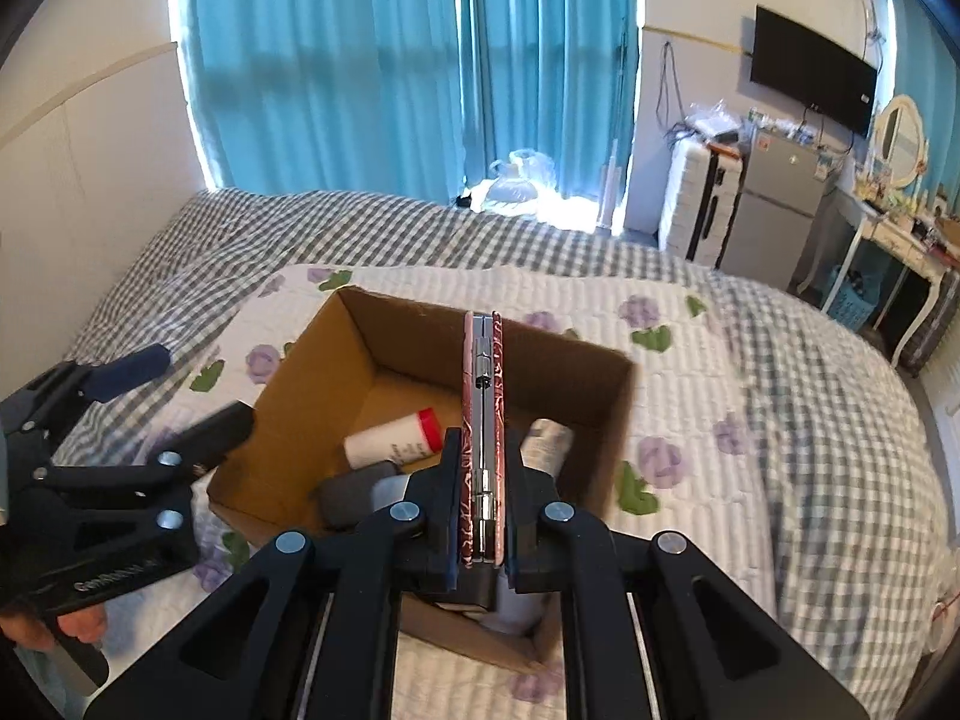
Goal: Organize rigid objects
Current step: 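Carry the earbuds case and phone case into the box and open both grippers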
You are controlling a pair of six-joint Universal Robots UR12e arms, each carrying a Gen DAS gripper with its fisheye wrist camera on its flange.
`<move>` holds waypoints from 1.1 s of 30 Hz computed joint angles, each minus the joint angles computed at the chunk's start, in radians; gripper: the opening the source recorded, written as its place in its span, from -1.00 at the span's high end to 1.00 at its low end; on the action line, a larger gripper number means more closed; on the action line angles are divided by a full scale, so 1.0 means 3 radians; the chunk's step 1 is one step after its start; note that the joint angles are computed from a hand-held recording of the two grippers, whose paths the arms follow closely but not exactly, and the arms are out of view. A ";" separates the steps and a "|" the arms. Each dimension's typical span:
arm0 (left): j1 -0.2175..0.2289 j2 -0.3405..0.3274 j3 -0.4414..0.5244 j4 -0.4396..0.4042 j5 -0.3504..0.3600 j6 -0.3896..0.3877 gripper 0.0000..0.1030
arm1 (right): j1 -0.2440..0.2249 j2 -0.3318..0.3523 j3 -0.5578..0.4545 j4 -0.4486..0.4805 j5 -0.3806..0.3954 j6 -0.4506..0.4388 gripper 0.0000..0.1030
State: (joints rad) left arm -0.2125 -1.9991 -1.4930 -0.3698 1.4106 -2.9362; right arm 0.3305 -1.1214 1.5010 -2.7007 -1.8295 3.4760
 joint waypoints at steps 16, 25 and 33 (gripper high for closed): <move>0.0087 -0.0198 0.0072 0.0078 -0.0067 -0.0060 -0.60 | -0.0103 0.0478 -0.0454 0.0281 0.0160 0.0134 0.47; 0.0080 0.0073 -0.0094 0.0165 -0.0114 -0.0070 -0.60 | 0.0000 0.0168 -0.0305 0.0288 -0.0258 0.0175 0.25; 0.0096 0.0516 -0.0327 0.0435 -0.0321 -0.0070 -0.60 | 0.0246 -0.0267 -0.0134 0.0330 -0.0801 0.0165 0.24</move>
